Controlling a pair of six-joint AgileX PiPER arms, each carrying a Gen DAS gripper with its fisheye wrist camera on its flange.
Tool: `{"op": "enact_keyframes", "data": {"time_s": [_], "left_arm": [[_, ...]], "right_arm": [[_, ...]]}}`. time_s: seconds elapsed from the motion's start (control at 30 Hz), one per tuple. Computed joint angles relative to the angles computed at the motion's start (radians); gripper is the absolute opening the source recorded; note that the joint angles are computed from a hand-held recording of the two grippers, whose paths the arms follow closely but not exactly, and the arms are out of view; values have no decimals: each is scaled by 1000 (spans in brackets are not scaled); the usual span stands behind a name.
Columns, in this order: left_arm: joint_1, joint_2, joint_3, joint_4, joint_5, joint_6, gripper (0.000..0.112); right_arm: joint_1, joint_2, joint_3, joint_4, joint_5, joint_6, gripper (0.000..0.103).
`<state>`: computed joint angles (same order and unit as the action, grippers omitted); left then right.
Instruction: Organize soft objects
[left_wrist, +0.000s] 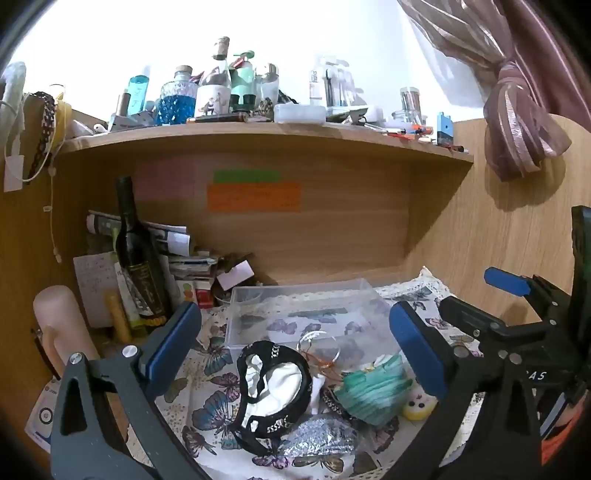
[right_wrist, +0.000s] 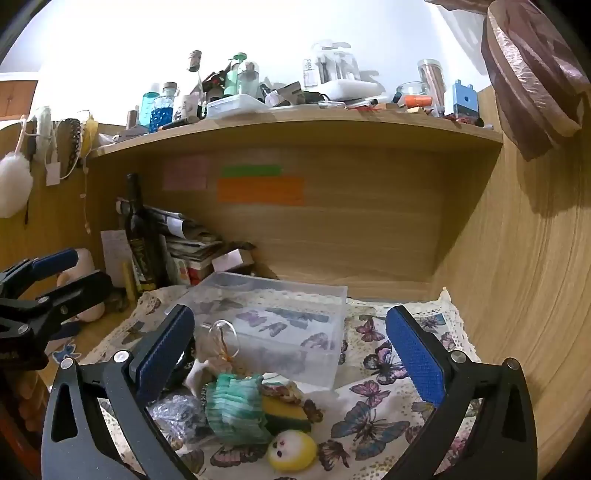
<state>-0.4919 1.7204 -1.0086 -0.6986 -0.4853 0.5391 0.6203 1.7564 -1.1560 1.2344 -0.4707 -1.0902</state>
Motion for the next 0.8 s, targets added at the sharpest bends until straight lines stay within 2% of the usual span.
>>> {"op": "enact_keyframes", "data": {"time_s": [0.17, 0.2, 0.4, 0.5, 0.8], "left_arm": [[-2, -7, -3, -54, 6, 42, 103], [-8, 1, -22, -26, 22, 23, 103], [-35, 17, -46, -90, 8, 103, 103], [-12, 8, -31, -4, 26, 22, 103], [-5, 16, -41, 33, 38, -16, 103]], "right_arm": [[-3, 1, -3, 1, 3, -4, 103], [-4, -2, 4, -27, 1, 27, 103], [-6, -7, 17, -51, 0, 53, 103], [-22, -10, 6, -48, 19, 43, 103], [-16, -20, 12, -34, 19, 41, 103]]}}
